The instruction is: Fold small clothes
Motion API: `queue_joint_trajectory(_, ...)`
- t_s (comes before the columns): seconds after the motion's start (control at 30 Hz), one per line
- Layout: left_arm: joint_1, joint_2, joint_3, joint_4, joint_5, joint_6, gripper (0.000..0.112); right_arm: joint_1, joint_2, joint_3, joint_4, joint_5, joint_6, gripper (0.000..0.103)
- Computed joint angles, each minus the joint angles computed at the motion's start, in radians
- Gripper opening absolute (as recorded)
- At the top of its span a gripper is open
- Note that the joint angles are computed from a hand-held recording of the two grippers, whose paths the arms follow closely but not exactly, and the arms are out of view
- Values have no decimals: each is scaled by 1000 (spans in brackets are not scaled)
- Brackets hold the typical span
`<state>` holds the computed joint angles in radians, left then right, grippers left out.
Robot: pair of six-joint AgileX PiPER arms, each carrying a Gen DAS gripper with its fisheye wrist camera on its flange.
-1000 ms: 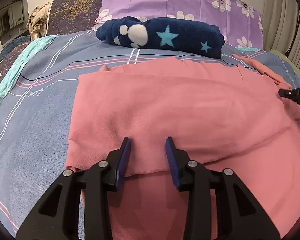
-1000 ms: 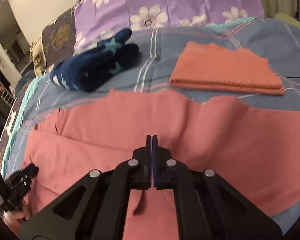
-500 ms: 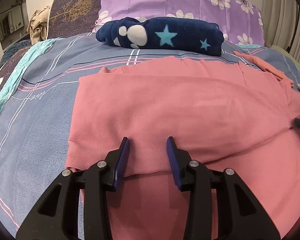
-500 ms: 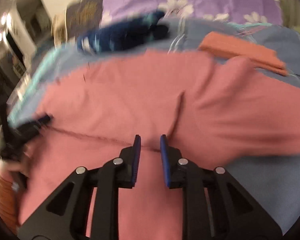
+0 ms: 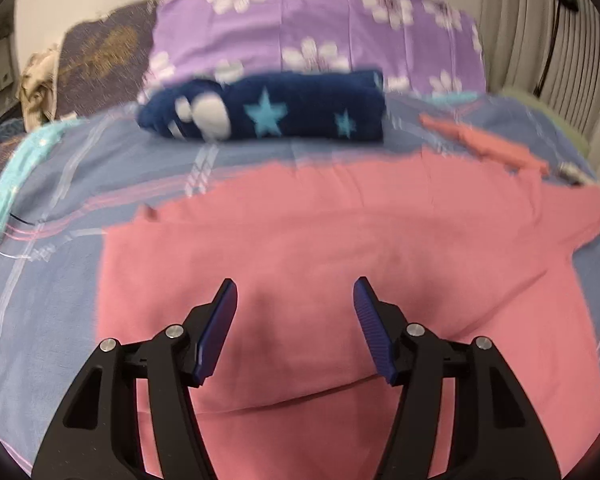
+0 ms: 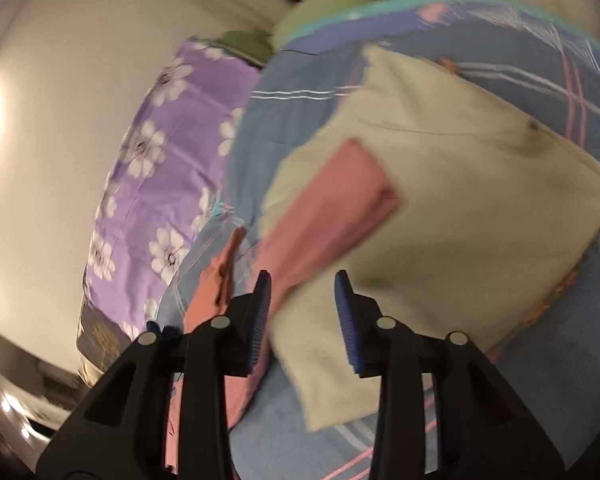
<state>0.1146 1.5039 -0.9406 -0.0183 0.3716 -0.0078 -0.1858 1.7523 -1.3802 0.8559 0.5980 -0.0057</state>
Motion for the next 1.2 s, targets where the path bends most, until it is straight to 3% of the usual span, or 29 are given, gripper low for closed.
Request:
queue_joint_trajectory(0.13,6,36,8,-26,-19,13,69,2,40,-7,58,-19,-17,41)
queue_joint_trajectory(0.27,-5,33,16,18,-27,-30,69,45,66,-91,-167,-47,208,43)
queue_joint_trajectory(0.3,-14,34,16,54,-27,-65,69,63,85,-132,-253,-48,288,33)
queue_joint_trajectory(0.33,-14,35,16,63,-28,-71,70,74,106,-170,-331,-40,358,14)
queue_joint_trajectory(0.37,-14,33,20,72,-30,-79,70,85,130,-209,-373,-29,407,6)
queue_joint_trajectory(0.43,-10,37,15,66,-30,-70,70,95,122,-198,-375,-56,427,3)
queue_joint_trajectory(0.53,-4,40,12,46,-32,-50,70,179,118,-241,-361,-97,359,3)
queue_joint_trajectory(0.7,-2,37,15,36,-33,-41,71,455,133,-353,-261,-108,97,3)
queue_joint_trajectory(0.8,0,35,17,27,-36,-33,71,636,192,-403,-170,-134,-74,3)
queue_joint_trajectory(0.87,2,34,18,19,-36,-26,71,727,272,-460,-98,-97,-167,3)
queue_joint_trajectory(1.1,31,34,12,-125,-25,114,73,915,491,-617,-416,46,14,3)
queue_joint_trajectory(1.2,71,17,10,-319,2,292,73,911,483,-576,-392,36,-21,5)
